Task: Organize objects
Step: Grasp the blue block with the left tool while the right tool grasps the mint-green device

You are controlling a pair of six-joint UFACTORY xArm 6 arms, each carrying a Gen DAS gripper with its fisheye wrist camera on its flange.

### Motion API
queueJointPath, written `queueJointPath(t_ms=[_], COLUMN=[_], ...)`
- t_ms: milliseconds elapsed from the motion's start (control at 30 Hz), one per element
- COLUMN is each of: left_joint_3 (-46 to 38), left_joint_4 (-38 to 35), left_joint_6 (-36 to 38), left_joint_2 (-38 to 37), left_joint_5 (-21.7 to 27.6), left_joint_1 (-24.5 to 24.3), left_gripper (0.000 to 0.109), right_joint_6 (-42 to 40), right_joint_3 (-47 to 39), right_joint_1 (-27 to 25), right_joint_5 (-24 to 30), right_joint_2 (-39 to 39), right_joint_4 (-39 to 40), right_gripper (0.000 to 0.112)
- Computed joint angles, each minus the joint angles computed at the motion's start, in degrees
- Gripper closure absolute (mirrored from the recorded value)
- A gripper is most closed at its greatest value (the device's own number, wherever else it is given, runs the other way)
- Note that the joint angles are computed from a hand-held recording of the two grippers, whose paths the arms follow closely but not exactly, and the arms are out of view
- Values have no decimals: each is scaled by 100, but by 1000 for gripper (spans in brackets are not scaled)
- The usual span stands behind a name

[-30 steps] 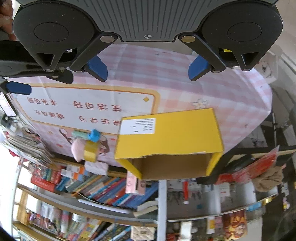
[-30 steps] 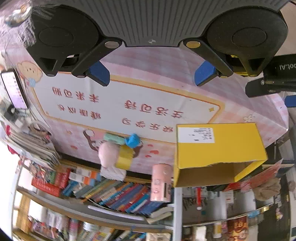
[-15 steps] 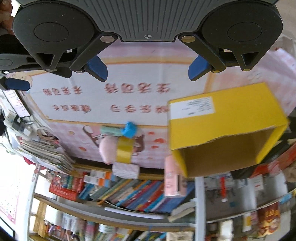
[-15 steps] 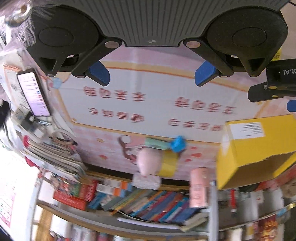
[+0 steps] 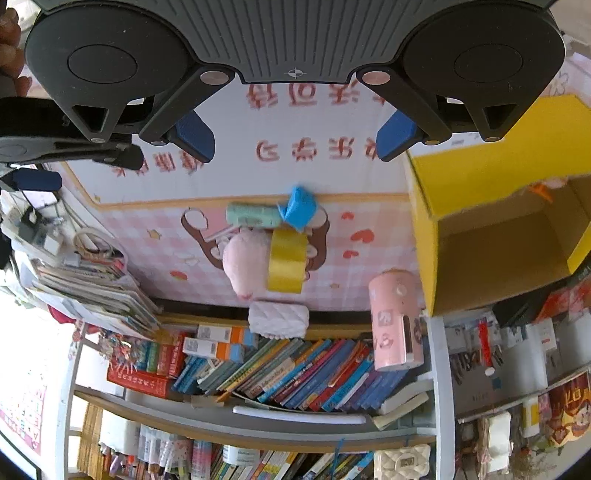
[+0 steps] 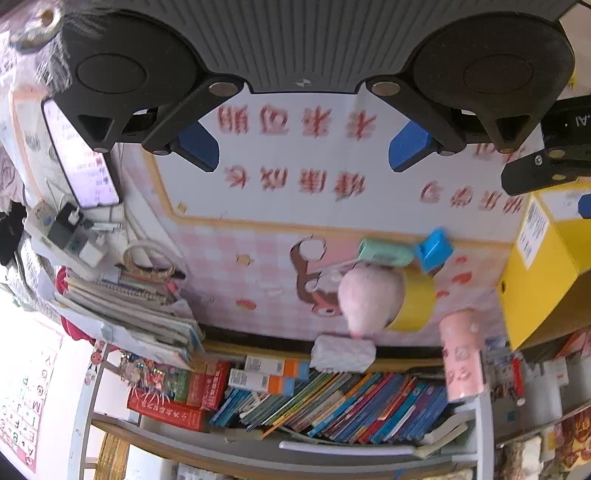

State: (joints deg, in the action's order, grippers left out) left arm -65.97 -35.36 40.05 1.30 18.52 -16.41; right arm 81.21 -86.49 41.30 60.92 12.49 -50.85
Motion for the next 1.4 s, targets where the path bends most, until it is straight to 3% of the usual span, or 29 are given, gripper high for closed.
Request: queueJointPath(t_ms=[167, 367, 600, 967, 1067, 1200, 1400], left_joint_3=[-250, -477, -1212, -2895, -3290, -3682, -3327], left_joint_4=[335, 1352, 2540, 3989, 3862, 3641, 3373], left_joint_6=[-402, -1327, -2629, -4267, -4184, -3888, -3829], left_joint_2=[263, 601, 1281, 2731, 3051, 3341, 3063], left_joint_5=[-198, -624, -137, 331, 469, 789, 658], left_joint_1=[-157, -307, -253, -257, -268, -284, -177], left_gripper=[13, 19, 44, 46, 48, 66, 71], right_joint_6=[-156, -290, -383, -1044, -1058, -1182, -1532], right_joint_3=[190, 292, 200, -41, -27, -10, -93], right_joint_1=[-350, -782, -1237, -1539, -1583, -1639, -1677], right_joint_5=[-600, -1319, -2044, -2498, -2541, -2629, -2929], right_joint_2=[-122, -148, 27, 359, 363, 386, 532], right_joint_4=[-144, -224, -137, 304, 284, 488, 794], right_gripper=[21, 34, 37, 37, 37, 37, 37])
